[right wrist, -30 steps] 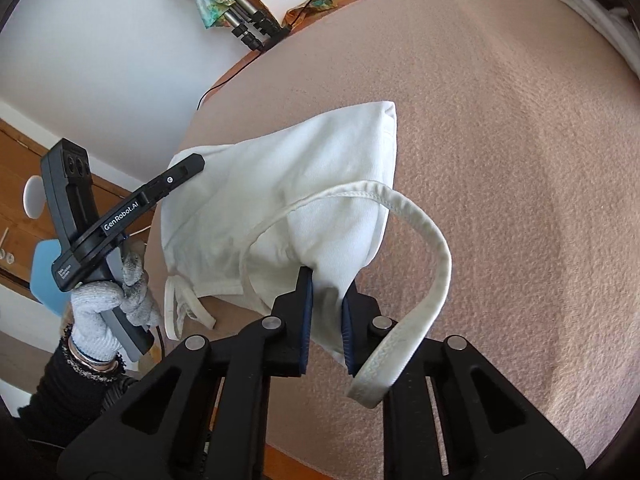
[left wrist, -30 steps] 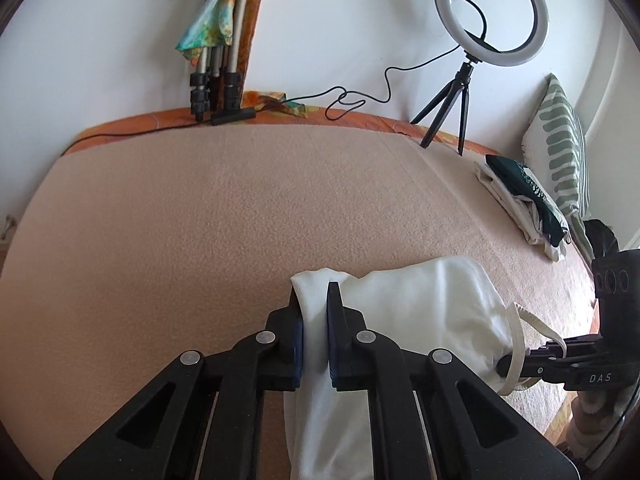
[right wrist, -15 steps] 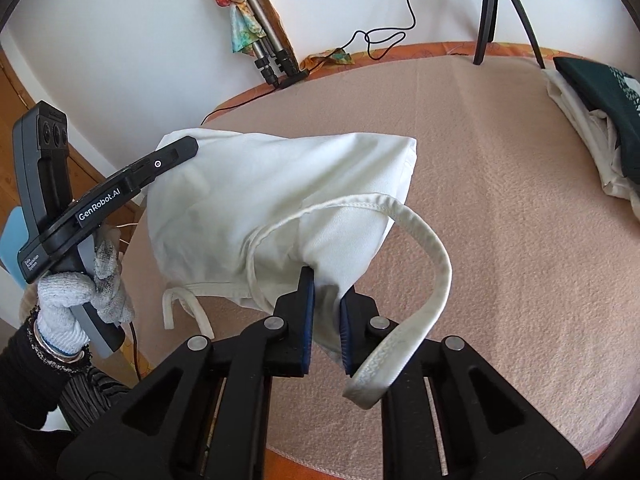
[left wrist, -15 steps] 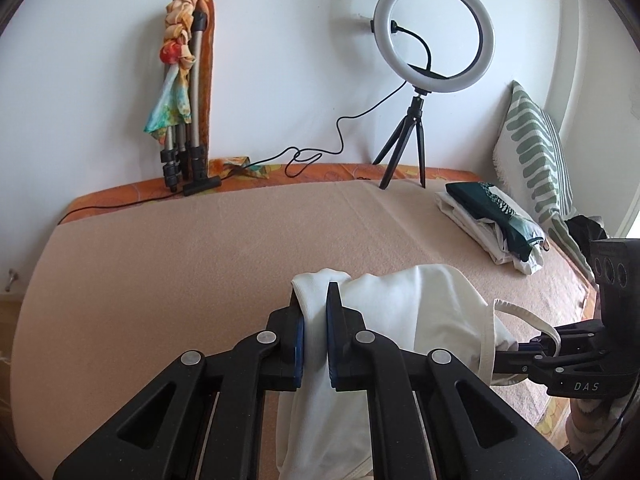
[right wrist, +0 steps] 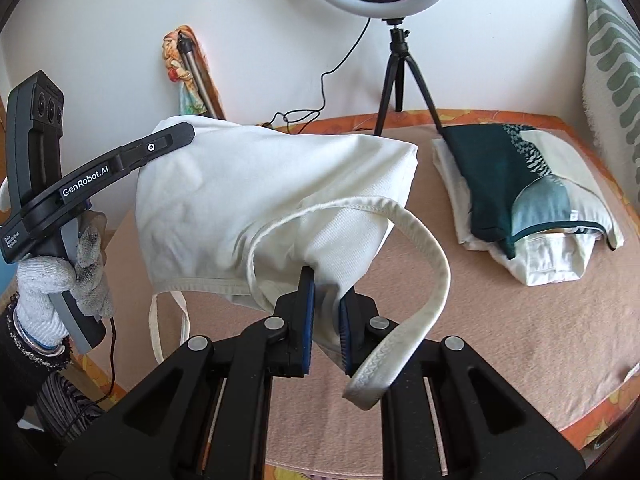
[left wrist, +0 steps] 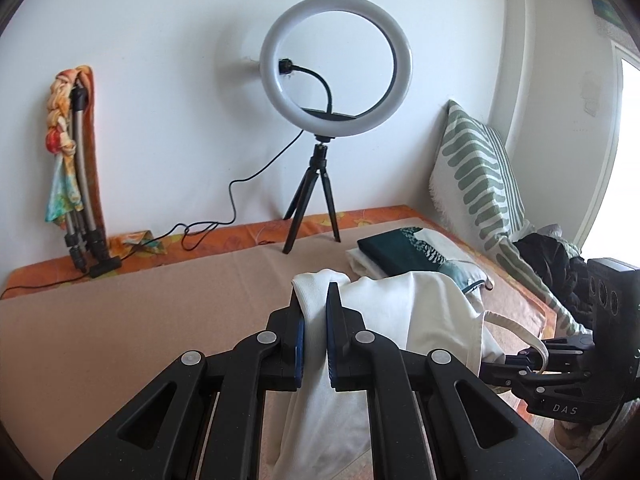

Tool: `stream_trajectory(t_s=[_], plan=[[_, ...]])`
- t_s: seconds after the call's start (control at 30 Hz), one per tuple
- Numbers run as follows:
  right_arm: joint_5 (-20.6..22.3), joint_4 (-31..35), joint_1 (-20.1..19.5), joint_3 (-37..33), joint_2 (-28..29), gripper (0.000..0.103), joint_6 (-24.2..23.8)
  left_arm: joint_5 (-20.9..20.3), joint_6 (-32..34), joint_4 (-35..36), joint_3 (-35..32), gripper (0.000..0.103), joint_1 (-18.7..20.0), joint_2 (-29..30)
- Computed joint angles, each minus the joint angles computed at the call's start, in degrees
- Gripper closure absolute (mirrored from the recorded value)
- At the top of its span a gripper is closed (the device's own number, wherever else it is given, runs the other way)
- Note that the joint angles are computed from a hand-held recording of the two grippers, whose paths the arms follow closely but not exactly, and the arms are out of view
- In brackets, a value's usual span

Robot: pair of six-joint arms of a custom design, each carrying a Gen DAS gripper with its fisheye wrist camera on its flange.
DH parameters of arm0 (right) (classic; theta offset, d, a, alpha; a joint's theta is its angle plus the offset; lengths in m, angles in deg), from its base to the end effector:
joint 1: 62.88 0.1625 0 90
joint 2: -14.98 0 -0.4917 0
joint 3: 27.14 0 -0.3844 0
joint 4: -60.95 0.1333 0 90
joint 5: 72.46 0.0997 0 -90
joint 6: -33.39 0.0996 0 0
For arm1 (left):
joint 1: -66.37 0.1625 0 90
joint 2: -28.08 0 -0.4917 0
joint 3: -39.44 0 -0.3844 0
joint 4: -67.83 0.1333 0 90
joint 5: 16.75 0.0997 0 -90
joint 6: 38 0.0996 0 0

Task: Fold small clothes
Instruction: 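Carry the folded camisole with both tools onto the stack of folded clothes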

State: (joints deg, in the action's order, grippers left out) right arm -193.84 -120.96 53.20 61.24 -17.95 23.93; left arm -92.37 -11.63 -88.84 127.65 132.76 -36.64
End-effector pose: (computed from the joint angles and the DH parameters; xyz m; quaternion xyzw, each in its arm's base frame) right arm 0.4079 -0.6481 0.1041 0.1985 -0.8966 0.3351 0.2106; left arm -0.1360 -0.7058 0.4518 0.3480 0.8556 -0.3622 0.1251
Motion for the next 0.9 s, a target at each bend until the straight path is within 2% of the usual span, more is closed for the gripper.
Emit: stream_trajectory(t_s=[0.23, 0.57, 0.9], plan=[[-4.45, -5.07, -1.91, 2.72, -4.6, 0.091, -6.14, -2.1, -0.34, -2.05, -3.18, 0.096, -3.45, 5.51], [-11.18, -7.39, -5.56, -0.87, -7.25, 0.091, -17.64, -4.23, -2.14, -3.32, -10.06, 0.096, -6.35, 14.94], [-9.63, -3.24, -12.07, -6.2, -8.65, 0.091, -22.22, -2.59, -2.97, -2.82, -18.14, 0.096, -6.98, 24.31]])
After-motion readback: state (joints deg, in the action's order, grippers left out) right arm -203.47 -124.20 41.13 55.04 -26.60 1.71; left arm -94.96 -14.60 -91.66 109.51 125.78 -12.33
